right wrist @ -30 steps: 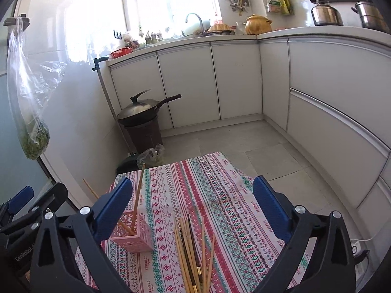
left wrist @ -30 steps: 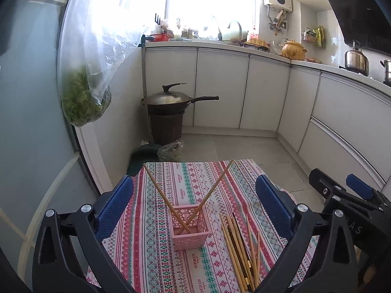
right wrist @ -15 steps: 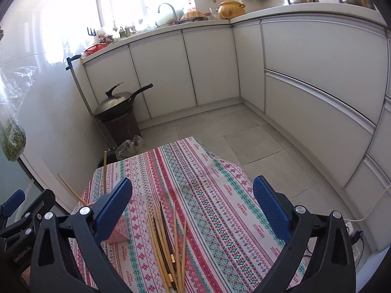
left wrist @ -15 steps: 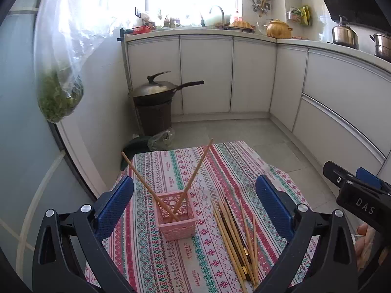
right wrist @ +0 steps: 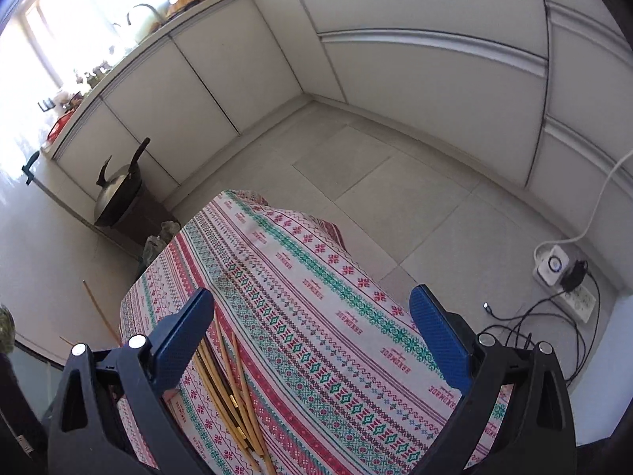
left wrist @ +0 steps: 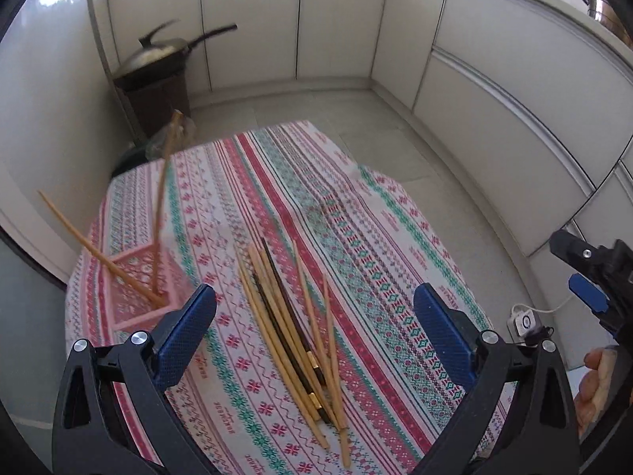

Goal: Organize utensils
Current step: 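Lower the left gripper onto the chopstick pile and grasp another chopstick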

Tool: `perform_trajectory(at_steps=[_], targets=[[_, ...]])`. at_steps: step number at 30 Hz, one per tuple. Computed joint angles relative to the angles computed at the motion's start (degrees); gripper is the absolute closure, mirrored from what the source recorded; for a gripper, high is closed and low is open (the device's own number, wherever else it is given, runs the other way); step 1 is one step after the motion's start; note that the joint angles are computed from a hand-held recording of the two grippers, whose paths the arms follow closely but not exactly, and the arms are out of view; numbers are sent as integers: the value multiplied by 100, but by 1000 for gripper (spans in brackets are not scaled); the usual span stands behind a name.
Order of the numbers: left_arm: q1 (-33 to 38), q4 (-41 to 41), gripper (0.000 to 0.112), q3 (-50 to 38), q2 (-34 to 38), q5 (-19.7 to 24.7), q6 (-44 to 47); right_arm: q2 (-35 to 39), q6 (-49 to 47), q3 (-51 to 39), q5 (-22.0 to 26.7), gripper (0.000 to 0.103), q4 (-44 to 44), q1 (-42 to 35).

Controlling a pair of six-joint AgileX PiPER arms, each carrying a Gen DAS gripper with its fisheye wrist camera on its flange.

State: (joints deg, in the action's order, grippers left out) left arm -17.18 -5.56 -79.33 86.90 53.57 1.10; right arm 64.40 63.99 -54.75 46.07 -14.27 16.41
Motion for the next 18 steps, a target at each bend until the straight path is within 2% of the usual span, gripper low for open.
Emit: perform_trajectory(at_steps=[3, 5, 7, 11, 16, 18], targets=[[6, -205, 18, -688, 998, 351, -127, 98, -1379, 195, -197, 7, 1587, -858], [77, -295, 30, -1199, 1655, 633, -250, 145, -2065, 322, -216, 7, 2332, -1187], [149, -333, 52, -1788, 2276, 1023, -348, 276, -2557, 398, -236, 7, 2878, -1393], [189, -232, 58, -2551, 3047, 1209, -578, 577, -3224, 401, -148, 7, 3587, -1599], [139, -144, 77, -3155, 3739, 1393, -615, 849, -3694, 418, -96, 7, 4141, -1735], [111, -55, 79, -3325, 3952, 1409, -682, 917, -3759, 419, -80, 7, 4259, -1748]])
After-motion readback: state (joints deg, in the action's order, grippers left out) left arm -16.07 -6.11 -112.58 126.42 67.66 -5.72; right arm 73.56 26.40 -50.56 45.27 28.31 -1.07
